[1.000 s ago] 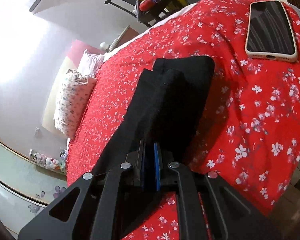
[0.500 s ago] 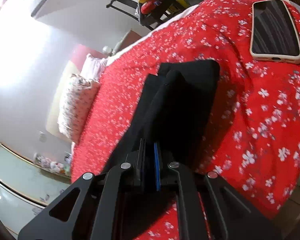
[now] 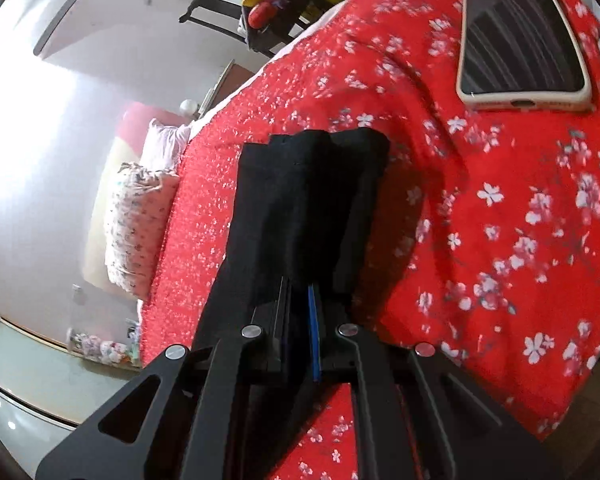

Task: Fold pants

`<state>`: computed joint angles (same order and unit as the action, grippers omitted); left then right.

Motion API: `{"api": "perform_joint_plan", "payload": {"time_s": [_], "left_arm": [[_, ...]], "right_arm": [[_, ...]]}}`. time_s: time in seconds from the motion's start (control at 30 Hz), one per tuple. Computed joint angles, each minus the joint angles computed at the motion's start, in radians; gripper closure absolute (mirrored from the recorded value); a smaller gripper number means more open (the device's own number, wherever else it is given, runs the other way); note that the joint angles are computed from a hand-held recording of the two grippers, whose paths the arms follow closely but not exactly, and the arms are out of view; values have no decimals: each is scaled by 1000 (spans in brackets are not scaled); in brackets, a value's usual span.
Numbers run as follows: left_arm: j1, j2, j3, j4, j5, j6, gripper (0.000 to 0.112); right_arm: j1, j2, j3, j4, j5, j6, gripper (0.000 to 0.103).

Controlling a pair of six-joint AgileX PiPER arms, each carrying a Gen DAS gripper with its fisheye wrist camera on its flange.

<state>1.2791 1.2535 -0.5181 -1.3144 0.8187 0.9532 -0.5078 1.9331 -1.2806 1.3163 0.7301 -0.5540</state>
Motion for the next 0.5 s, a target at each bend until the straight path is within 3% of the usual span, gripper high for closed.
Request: {"api": "perform_joint_plan", "payload": {"time_s": [0.23,0.33,0.43,0.5], "left_arm": [[-32,-11,7,-28,-10,28,68],[-32,-14,12,-33,-9,32,65],[-35,-18,21,-49,-5,41,60],[-30,-19,25,-60,4,54,49]], "right_arm": [[29,-62,38,69,-59,-137,95],[42,-41,7,-88,-76,40,95],[18,-21,5,-80,-30,70,95],[18,-44,15,-146,-43,121,90]]}}
